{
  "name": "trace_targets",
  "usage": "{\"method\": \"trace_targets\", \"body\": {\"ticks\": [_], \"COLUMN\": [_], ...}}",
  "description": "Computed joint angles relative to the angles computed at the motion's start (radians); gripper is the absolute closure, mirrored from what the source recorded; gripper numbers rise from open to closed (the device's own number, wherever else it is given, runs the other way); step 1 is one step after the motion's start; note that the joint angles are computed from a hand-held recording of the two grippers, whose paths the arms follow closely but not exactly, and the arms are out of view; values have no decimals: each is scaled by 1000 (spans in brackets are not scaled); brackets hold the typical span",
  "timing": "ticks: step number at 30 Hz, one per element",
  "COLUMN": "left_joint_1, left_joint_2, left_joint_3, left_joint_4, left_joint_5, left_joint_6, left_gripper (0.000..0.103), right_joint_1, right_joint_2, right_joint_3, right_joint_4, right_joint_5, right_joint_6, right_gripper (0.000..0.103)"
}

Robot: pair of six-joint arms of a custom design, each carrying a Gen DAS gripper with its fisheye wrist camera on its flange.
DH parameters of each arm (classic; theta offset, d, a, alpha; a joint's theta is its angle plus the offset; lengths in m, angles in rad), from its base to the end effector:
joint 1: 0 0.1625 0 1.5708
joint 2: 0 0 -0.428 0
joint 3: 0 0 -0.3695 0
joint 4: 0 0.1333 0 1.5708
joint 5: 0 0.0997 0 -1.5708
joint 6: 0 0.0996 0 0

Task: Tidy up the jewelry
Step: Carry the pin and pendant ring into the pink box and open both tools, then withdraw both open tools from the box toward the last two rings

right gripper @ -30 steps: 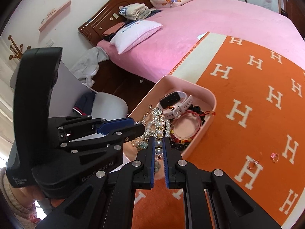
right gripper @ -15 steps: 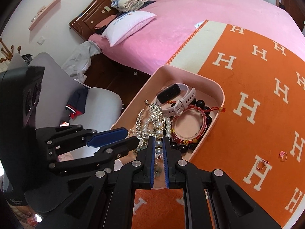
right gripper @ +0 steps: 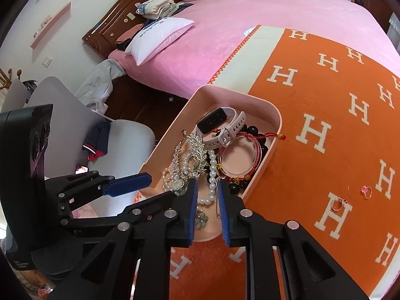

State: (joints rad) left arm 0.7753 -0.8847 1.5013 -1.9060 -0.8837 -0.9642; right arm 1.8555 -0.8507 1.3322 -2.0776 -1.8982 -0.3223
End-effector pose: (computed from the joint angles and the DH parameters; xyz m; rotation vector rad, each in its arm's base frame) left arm -0.3246 -0.5932 0.1783 -0.0830 2.4590 -0.4556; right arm 0.2971 -0.6547 0.2214 0.8353 -2.6868 0.0269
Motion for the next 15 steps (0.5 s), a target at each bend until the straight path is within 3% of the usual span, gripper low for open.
{"method": "trace_targets", "body": {"ticks": [15], "left_joint_1": [-52], "left_joint_2": [8], "left_joint_3": [-2], "left_joint_4": [43], "left_joint_5": [-2], "left_joint_6": [-17], "left_gripper": [67], "right_joint_1": [-7], "right_joint_2": [-111], "right_joint_3": [102], "right_joint_4": [-39], "right_joint_5": [-1], "right_joint_6": [16], "right_gripper": [83]}}
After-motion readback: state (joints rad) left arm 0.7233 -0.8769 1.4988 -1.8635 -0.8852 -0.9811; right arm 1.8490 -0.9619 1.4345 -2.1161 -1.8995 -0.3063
